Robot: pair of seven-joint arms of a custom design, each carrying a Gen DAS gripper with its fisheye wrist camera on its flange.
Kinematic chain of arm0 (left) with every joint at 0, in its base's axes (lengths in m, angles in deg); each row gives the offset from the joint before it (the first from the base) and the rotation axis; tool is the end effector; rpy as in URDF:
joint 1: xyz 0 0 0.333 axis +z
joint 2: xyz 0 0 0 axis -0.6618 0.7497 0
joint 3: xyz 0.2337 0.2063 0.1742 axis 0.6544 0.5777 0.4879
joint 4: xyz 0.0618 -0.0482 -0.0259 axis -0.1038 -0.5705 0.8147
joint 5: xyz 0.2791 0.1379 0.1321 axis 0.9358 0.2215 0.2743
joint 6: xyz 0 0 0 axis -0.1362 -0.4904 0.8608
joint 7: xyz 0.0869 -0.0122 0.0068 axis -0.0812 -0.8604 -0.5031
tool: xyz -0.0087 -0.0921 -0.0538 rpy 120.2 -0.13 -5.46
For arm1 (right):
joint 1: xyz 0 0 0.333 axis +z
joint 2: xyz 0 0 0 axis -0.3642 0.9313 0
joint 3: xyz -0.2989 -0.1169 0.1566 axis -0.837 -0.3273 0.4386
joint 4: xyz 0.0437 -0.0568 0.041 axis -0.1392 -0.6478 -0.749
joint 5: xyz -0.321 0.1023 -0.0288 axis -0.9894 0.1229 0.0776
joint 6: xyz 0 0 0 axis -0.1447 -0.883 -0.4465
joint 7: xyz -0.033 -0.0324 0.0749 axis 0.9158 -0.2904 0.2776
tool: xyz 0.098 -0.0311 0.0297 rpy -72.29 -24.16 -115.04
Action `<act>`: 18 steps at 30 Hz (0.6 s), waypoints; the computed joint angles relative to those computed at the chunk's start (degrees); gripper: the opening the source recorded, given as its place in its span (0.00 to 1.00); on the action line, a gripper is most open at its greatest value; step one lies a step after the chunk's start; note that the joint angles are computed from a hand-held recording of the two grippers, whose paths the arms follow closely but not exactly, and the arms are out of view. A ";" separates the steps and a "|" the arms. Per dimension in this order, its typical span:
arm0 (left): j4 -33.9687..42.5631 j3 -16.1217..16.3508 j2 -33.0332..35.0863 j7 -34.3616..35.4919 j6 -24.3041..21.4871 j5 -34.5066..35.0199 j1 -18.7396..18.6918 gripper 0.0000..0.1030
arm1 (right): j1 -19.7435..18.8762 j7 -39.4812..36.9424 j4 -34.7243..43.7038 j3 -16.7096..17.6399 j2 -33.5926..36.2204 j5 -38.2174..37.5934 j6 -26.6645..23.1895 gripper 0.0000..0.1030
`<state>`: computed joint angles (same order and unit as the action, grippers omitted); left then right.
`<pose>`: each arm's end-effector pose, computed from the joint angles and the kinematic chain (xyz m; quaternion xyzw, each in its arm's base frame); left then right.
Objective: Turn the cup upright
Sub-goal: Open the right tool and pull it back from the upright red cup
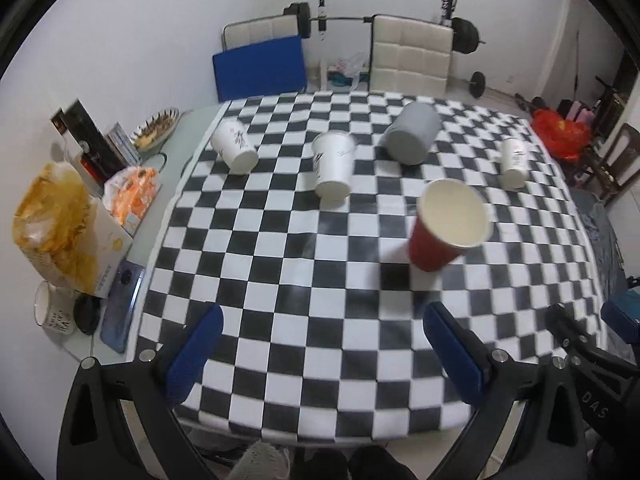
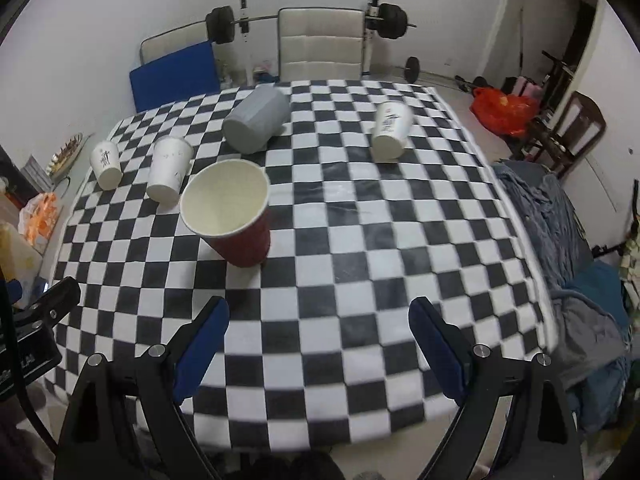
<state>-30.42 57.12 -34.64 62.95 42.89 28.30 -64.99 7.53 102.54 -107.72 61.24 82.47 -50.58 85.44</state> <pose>0.5888 -0.3295 0.6684 -0.6599 0.7071 -0.1682 0.1902 0.5554 0.3145 0.6514 -0.6099 0.7446 -0.2379 0.1302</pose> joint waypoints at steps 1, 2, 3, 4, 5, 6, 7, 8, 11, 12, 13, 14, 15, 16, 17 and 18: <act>0.42 -0.07 -0.68 0.11 -0.79 0.21 -0.42 0.99 | 0.36 0.32 0.08 0.12 -1.11 0.09 -1.15 0.90; 0.66 -0.23 -1.34 0.19 -1.23 0.10 -0.60 0.99 | 0.61 0.65 -0.21 0.29 -2.30 -0.02 -1.50 0.90; 0.74 -0.41 -2.14 0.24 -1.50 0.00 -0.78 0.99 | 1.31 0.46 0.78 0.54 -3.20 -0.67 -3.54 0.90; 1.42 -0.50 -2.73 0.37 -2.41 0.23 -1.22 0.99 | 1.68 0.33 1.45 0.74 -3.69 -1.08 -4.48 0.90; 2.20 -0.55 -3.31 0.57 -3.31 0.60 -1.71 0.99 | 2.08 0.35 2.23 0.97 -4.34 -1.38 -5.46 0.90; 2.48 -0.54 -3.73 0.56 -3.74 0.92 -2.04 0.99 | 2.59 0.11 3.45 1.24 -4.80 -1.71 -6.95 0.90; 3.35 -0.61 -4.12 0.66 -4.57 1.01 -2.38 0.99 | 3.20 -0.50 5.15 1.52 -5.08 -2.19 -8.56 0.90; 3.94 -0.79 -4.60 0.75 -4.95 0.69 -2.47 0.99 | 3.87 -0.79 6.79 1.71 -5.31 -2.87 -10.04 0.90; 5.52 -0.83 -5.59 0.55 -6.05 1.03 -3.23 0.99 | 5.58 -2.07 11.80 1.92 -5.00 -4.43 -13.62 0.90; 6.47 -0.74 -5.61 0.44 -6.89 1.40 -3.66 0.99 | 6.11 -2.33 13.24 1.92 -5.00 -4.66 -14.49 0.90; 7.75 -0.67 -5.59 0.16 -7.95 1.49 -4.04 0.99 | 6.69 -2.80 15.04 1.92 -4.86 -4.93 -15.60 0.90; 8.51 -0.61 -5.69 -0.10 -8.61 1.47 -4.27 0.99 | 7.31 -3.20 16.72 1.83 -4.54 -5.37 -16.63 0.90; 9.16 -0.56 -5.77 -0.22 -9.21 1.54 -4.52 0.99 | 8.10 -3.75 18.65 1.73 -4.27 -6.00 -17.78 0.90; 9.70 -0.51 -5.84 -0.28 -9.83 1.75 -4.86 0.99 | 8.84 -4.24 20.50 1.51 -3.69 -6.59 -18.90 0.90; 11.29 -0.36 -5.45 -0.20 -11.20 2.08 -5.33 0.99 | 9.54 -4.66 22.27 1.24 -3.19 -7.01 -19.91 0.90; 12.83 -0.17 -5.01 -0.05 -12.51 2.27 -5.72 0.99 | 10.22 -4.90 24.19 0.99 -2.83 -7.11 -20.73 0.90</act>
<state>-17.59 56.95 -39.65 62.90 30.38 30.57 -70.71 17.76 97.64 -83.53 62.23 79.64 -57.69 64.71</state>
